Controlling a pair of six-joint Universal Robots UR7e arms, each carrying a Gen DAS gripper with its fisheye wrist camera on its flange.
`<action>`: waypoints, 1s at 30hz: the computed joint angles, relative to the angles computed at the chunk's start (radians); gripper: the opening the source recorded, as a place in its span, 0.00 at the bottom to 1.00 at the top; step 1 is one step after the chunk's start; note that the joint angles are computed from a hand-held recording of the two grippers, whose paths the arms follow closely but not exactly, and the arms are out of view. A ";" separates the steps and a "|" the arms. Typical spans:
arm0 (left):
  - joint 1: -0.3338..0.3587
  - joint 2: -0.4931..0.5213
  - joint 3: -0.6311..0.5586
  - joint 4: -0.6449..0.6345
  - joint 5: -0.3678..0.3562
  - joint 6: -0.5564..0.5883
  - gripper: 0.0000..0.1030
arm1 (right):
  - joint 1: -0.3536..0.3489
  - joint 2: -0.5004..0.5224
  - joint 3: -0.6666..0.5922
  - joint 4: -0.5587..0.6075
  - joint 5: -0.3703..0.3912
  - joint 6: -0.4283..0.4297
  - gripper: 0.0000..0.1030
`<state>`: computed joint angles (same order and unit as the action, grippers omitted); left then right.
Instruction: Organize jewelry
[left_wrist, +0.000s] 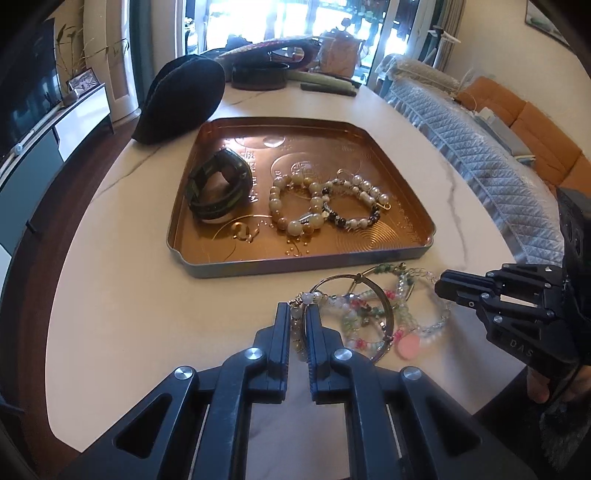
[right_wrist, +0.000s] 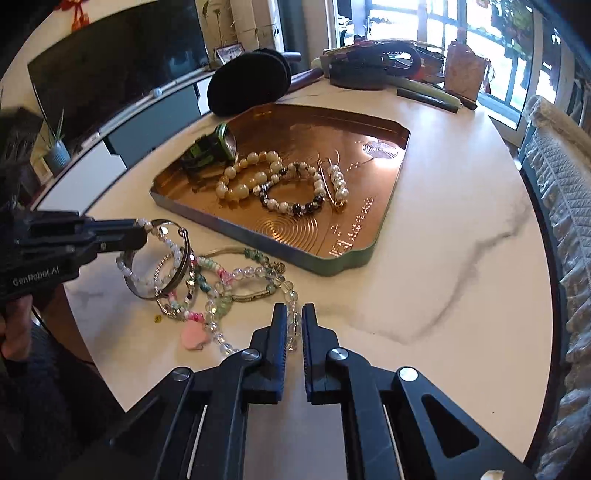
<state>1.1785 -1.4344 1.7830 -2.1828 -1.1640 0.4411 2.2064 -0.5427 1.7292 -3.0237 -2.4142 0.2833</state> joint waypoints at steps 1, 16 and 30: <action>0.002 0.000 -0.006 0.018 -0.002 -0.003 0.08 | 0.001 -0.003 0.004 -0.011 0.001 0.000 0.07; 0.003 -0.012 0.005 0.020 0.030 -0.029 0.07 | 0.027 -0.007 0.012 -0.061 -0.017 -0.026 0.07; -0.026 0.010 0.053 -0.019 0.133 0.069 0.53 | 0.015 -0.023 0.018 0.013 0.005 0.022 0.07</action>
